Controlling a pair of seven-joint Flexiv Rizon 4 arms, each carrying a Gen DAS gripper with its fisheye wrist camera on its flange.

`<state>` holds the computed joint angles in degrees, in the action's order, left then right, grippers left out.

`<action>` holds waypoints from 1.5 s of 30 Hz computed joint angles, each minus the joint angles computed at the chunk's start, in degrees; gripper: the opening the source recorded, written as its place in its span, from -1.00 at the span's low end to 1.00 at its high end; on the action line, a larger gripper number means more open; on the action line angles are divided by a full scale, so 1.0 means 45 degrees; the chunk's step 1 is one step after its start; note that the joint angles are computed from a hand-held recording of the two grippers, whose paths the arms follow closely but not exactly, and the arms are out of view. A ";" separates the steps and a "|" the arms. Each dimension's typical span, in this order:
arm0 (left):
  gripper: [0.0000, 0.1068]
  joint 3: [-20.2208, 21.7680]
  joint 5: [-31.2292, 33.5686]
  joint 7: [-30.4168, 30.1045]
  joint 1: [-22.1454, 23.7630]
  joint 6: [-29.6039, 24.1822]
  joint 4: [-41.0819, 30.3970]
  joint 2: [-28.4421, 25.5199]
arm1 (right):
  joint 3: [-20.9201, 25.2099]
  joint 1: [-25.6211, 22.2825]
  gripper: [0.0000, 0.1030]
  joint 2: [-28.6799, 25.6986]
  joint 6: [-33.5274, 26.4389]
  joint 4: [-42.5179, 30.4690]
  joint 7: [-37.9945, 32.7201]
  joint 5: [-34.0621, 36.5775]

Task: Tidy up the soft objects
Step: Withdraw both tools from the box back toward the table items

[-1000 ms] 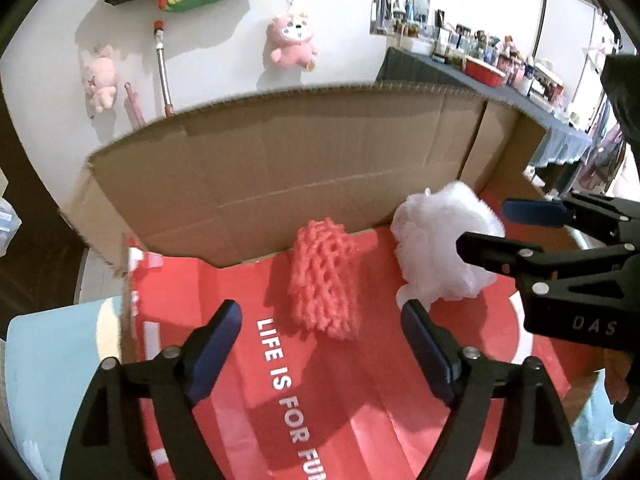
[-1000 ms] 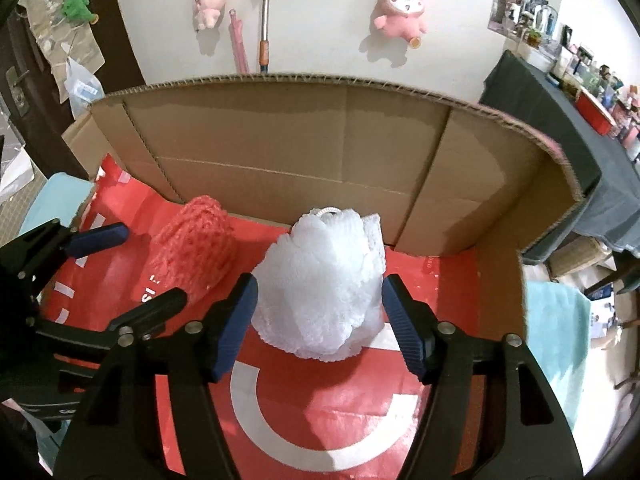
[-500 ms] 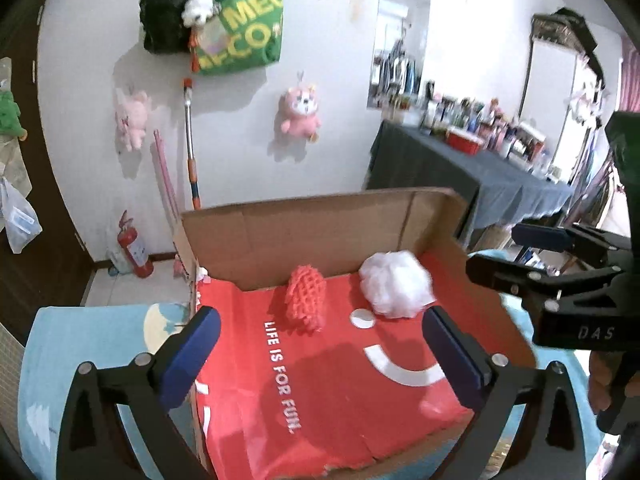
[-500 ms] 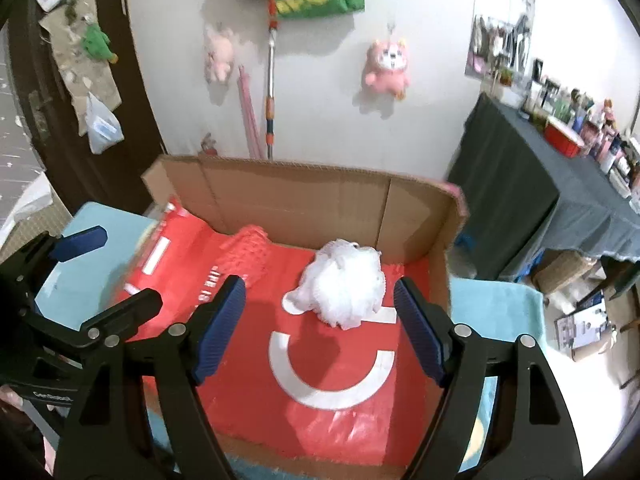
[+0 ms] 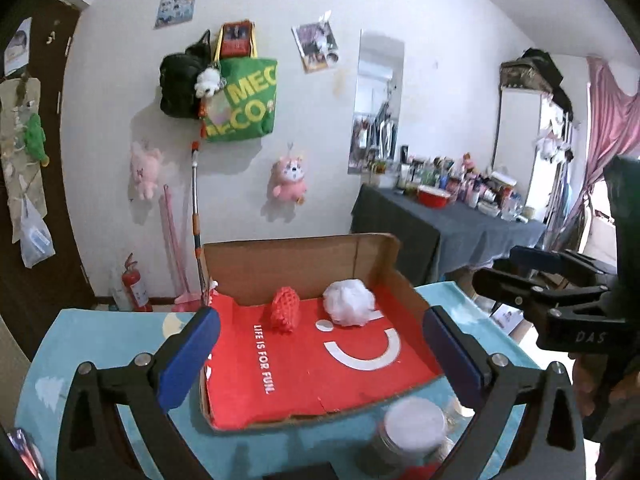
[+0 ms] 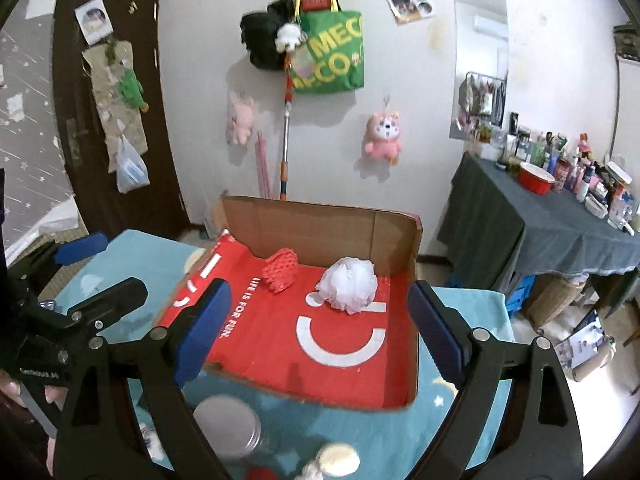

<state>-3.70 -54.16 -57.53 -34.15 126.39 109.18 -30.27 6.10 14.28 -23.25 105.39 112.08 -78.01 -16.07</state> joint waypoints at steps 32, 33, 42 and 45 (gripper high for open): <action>0.93 -0.1968 0.0299 -0.3659 -0.1298 0.6402 0.3569 -0.2110 | 0.0160 0.3105 0.95 -0.1169 1.0422 0.6527 -0.4265 0.8008; 0.93 -0.2003 0.0316 -0.3796 -0.1222 0.6145 0.3532 -0.2238 | 0.0110 0.3113 0.95 -0.1418 1.0523 0.6485 -0.4174 0.8010; 0.93 -0.1704 0.0355 -0.4686 -0.1216 0.4658 0.3491 -0.2947 | -0.0391 0.3248 0.95 -0.3237 1.0459 0.6031 -0.3616 0.7819; 0.93 -0.1626 0.0283 -0.4835 -0.1248 0.4248 0.3502 -0.3026 | -0.0436 0.3267 0.95 -0.3743 1.0405 0.5937 -0.3475 0.7670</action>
